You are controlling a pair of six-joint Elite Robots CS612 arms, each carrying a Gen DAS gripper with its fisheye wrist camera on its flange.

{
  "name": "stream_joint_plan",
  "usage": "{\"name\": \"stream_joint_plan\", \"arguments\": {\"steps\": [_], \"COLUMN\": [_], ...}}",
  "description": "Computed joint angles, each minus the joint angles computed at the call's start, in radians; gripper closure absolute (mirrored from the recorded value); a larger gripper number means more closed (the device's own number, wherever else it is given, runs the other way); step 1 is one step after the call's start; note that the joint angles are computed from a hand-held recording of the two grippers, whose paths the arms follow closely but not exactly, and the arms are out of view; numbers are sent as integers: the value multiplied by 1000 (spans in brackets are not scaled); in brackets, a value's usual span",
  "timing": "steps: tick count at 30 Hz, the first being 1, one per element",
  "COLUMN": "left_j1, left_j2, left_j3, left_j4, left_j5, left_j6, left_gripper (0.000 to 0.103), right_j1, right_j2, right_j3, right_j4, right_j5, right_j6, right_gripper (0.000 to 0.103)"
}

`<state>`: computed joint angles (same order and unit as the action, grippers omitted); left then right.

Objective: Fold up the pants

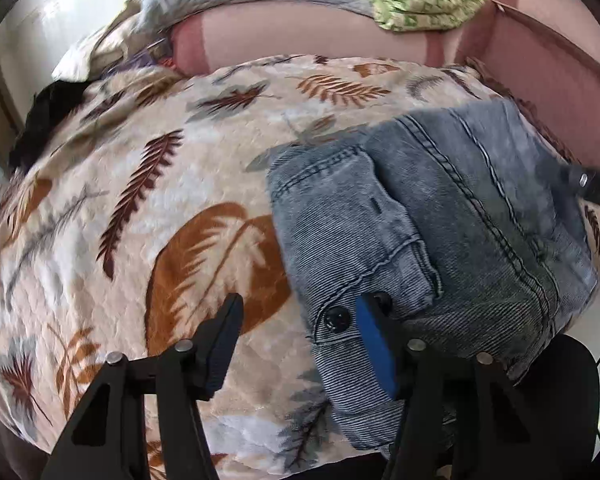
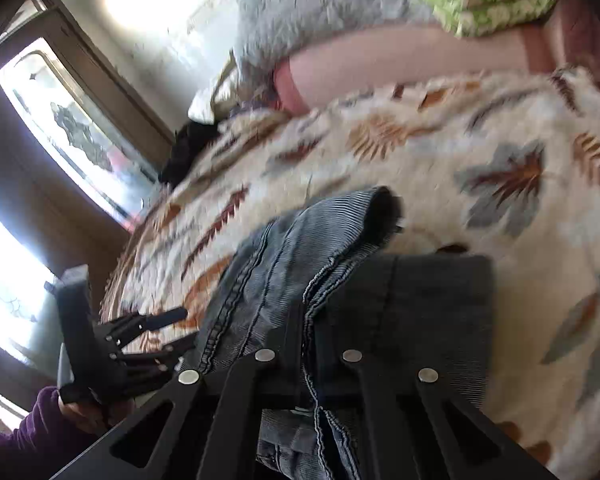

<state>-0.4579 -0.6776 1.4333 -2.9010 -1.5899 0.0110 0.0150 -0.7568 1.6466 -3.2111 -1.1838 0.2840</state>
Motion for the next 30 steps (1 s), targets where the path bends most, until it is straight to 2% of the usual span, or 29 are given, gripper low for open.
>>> {"name": "stream_joint_plan", "arguments": {"steps": [4, 6, 9, 12, 13, 15, 17, 18, 20, 22, 25, 28, 30], "left_j1": [-20, -41, -66, -57, -55, -53, -53, -49, -48, -50, -55, -60, -56], "left_j2": [-2, 2, 20, 15, 7, -12, -20, -17, -1, 29, 86, 138, 169], "left_j3": [-10, -18, -51, -61, -55, -37, -37, -53, -92, -147, -242, -324, -370], "left_j4": [3, 15, 97, 135, 126, 75, 35, 21, 33, 69, 162, 265, 322], "left_j5": [-47, -27, 57, 34, 37, 79, 117, 118, 130, 136, 147, 176, 183], "left_j6": [18, 39, 6, -48, -46, -35, -30, -32, -41, -42, -67, -98, -127], "left_gripper": [47, 44, 37, 37, 37, 37, 35, 32, 30, 30, 30, 30, 28], "right_j1": [-28, -45, -76, -81, -85, -86, -78, -71, -62, -55, -33, -7, 0], "right_j2": [-25, -32, -6, 24, 27, 18, 1, -6, -9, -2, 23, 62, 83], "right_j3": [57, 86, 78, 36, 34, 46, 50, 52, 42, 2, -55, -130, -143], "right_j4": [-105, -130, -58, 122, 132, 71, 18, -29, -103, -63, -7, 123, 149], "right_j5": [-19, -59, -38, -62, -46, -55, -94, -122, -106, -45, -31, -87, -140], "right_j6": [84, 126, 165, 204, 217, 248, 243, 234, 206, 181, 150, 99, 86], "right_gripper": [98, 98, 96, 94, 93, 87, 72, 70, 65, 65, 65, 64, 68]}}
